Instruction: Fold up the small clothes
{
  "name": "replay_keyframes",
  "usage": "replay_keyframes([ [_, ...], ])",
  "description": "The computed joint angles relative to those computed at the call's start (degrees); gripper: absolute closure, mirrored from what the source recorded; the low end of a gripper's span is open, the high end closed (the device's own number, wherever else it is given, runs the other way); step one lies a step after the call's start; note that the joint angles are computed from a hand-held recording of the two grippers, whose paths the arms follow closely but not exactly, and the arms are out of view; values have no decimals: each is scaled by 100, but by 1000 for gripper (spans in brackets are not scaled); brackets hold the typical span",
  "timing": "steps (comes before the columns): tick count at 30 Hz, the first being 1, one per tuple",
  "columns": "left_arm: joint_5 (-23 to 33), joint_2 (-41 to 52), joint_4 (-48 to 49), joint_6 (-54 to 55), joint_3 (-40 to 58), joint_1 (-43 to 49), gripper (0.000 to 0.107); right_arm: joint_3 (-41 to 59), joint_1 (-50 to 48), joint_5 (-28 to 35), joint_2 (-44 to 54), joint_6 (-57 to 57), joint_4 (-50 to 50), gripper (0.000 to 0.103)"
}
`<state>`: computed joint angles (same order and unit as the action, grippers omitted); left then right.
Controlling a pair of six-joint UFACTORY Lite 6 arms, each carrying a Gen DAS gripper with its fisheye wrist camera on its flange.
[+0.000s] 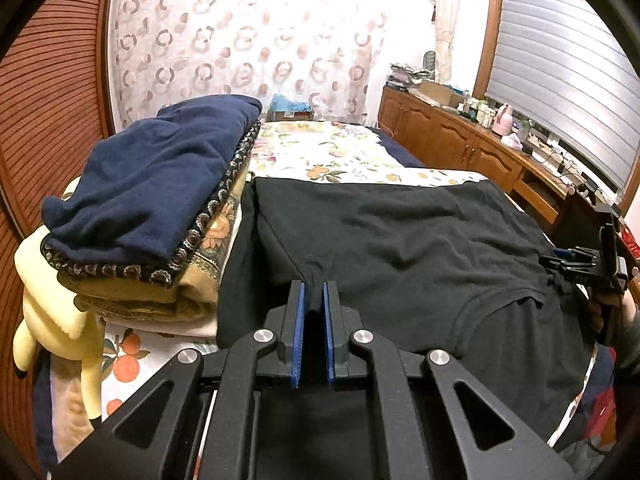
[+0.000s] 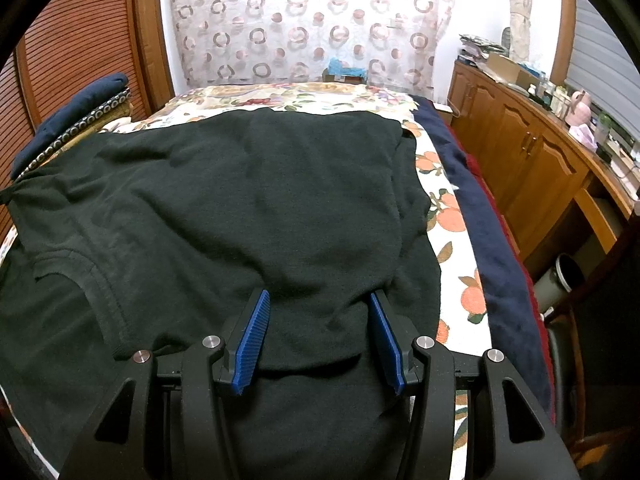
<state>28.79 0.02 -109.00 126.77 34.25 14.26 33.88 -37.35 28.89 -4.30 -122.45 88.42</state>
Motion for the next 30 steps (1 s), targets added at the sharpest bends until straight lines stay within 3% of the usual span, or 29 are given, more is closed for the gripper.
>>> replay_keyframes([
  [3, 45, -77, -164, 133, -92, -26, 97, -25, -14, -21, -21, 7, 50, 51],
  [5, 97, -126, -143, 82, -100, -21, 98, -8, -71, 119, -10, 127, -99, 74],
  [8, 40, -300, 103, -115, -58, -45, 98, 28, -69, 208, -16, 188, -269, 90],
  [12, 206, -701, 703, -725, -65, 86, 98, -176, -248, 459, -335, -164, -117, 92],
  [19, 592, -1350, 1196, -1213, -329, 370, 98, -336, -1026, 1631, -1162, 280, -648, 93],
  [24, 1005, -1893, 2010, -1938, -400, 678, 98, -248, -2043, 3007, -1523, 793, -1425, 93],
  [30, 1662, -2981, 2862, -2398, -942, 1451, 98, -138, -3471, 4406, -1765, 588, -2141, 93],
])
